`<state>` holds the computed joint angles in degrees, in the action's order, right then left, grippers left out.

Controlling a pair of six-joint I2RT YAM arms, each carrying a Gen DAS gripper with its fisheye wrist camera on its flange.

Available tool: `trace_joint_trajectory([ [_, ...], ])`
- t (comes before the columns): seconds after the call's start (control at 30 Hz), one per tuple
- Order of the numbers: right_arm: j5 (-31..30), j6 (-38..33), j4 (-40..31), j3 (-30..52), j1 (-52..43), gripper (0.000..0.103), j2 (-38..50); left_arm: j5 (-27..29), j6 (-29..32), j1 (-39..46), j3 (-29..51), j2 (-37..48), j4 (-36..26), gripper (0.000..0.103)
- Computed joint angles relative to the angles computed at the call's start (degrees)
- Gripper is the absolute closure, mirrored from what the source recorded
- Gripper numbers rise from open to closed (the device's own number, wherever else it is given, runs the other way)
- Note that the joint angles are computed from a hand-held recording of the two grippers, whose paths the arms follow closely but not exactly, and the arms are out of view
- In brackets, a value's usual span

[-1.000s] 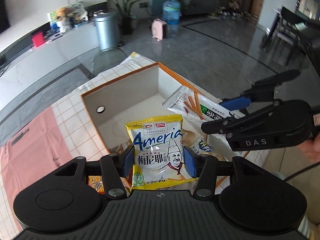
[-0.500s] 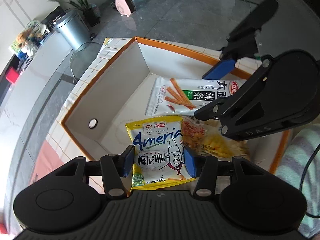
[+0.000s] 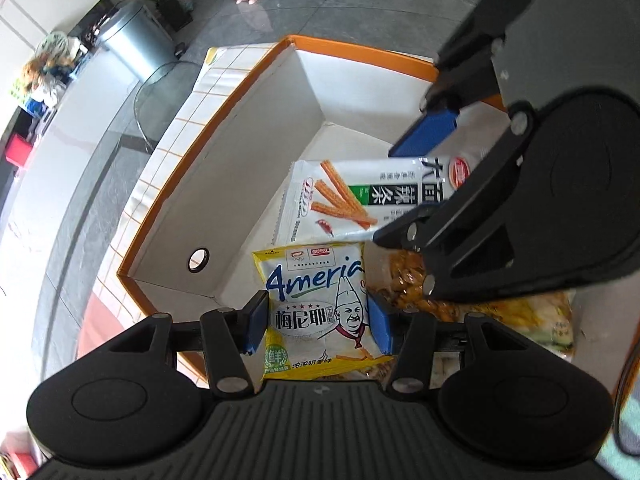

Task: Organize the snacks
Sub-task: 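Carry both packs over the orange box and open both tools to drop them, then move both open tools back over the remaining snacks on the table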

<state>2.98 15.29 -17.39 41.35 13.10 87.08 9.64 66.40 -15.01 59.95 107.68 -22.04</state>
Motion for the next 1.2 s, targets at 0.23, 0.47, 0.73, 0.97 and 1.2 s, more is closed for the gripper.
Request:
trace_joint_trajectory([
  [0.23,-1.1,0.6,0.7,1.6,-0.3,0.057,3.4,2.2,0.5,0.9,2.5,1.8,-2.1,0.036],
  [0.47,-0.5,3.5,0.0,4.0,-0.3,0.056,6.9,6.4,1.4,4.7,3.2,-1.4,-7.1,0.031],
  [0.73,1.1,7.0,-2.9,5.3,1.1,0.052,6.8,13.1,1.0,10.7,2.1,-6.8,-10.2,0.031],
  [0.97,5.4,12.0,-7.0,3.8,5.7,0.051,-0.3,18.5,-1.7,18.2,-1.8,-14.6,-10.3,0.031],
  [1.2,18.4,25.0,-11.6,0.8,20.9,0.052,-11.2,23.2,-2.1,29.7,-6.1,-23.0,-11.7,0.031],
])
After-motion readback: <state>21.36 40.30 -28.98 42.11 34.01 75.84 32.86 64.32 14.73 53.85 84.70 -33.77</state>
